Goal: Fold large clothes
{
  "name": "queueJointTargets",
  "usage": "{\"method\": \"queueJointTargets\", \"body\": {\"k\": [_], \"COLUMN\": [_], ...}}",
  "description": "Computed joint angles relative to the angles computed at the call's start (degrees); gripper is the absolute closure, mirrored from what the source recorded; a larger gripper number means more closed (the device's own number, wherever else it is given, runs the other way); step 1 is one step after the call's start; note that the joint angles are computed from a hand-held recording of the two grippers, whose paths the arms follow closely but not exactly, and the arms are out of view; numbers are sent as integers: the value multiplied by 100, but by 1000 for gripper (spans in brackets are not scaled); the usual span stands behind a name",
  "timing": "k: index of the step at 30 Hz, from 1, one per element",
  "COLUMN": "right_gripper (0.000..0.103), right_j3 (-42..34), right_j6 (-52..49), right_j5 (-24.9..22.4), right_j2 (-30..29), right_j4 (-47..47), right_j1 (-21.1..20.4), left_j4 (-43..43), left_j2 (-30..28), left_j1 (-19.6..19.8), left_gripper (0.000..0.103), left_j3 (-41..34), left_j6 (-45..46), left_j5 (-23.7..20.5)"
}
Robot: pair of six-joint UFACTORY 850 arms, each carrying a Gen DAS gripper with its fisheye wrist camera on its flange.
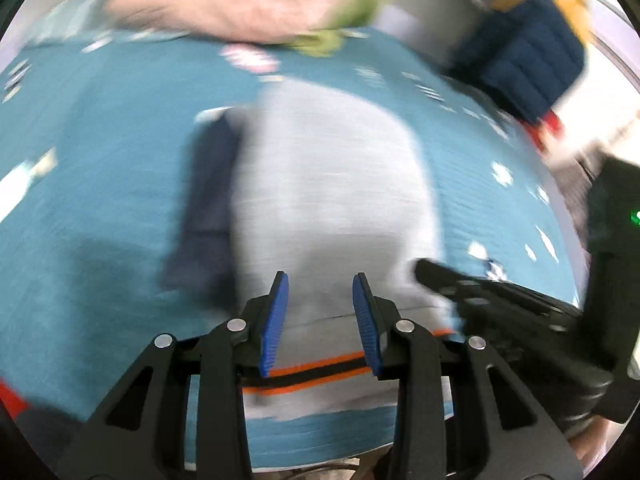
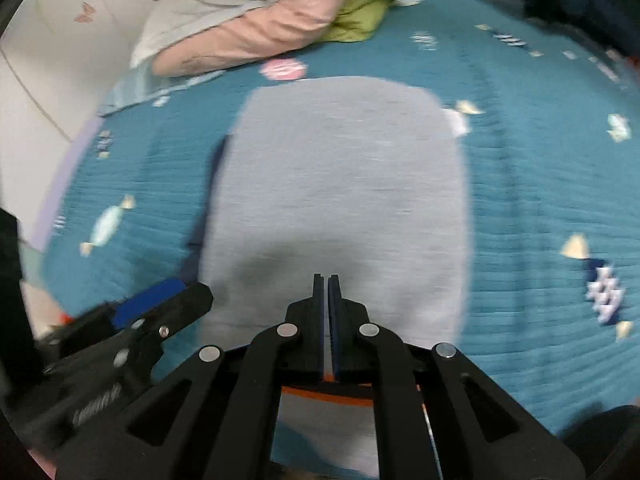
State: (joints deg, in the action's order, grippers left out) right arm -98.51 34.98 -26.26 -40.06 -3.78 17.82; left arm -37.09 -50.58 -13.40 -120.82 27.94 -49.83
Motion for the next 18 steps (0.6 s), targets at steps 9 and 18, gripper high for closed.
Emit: {"method": "queueJointTargets", "body": {"k": [9, 18], "right_gripper": [103, 103], "right_j3": [842, 1099], "right_j6": [-1495, -2783], "right_j5": [117, 59], "right_j2": [290, 379], "right_j4": [2006, 3487], "right_j1": [-223, -466], "left_j4": [771, 808], "left_j2": [-71, -42], "left_j1": [61, 121], "left_gripper": [101, 101], "left_j3": [290, 201], "left_j6": [-1067, -1205], "left_j5": [-392, -453]}}
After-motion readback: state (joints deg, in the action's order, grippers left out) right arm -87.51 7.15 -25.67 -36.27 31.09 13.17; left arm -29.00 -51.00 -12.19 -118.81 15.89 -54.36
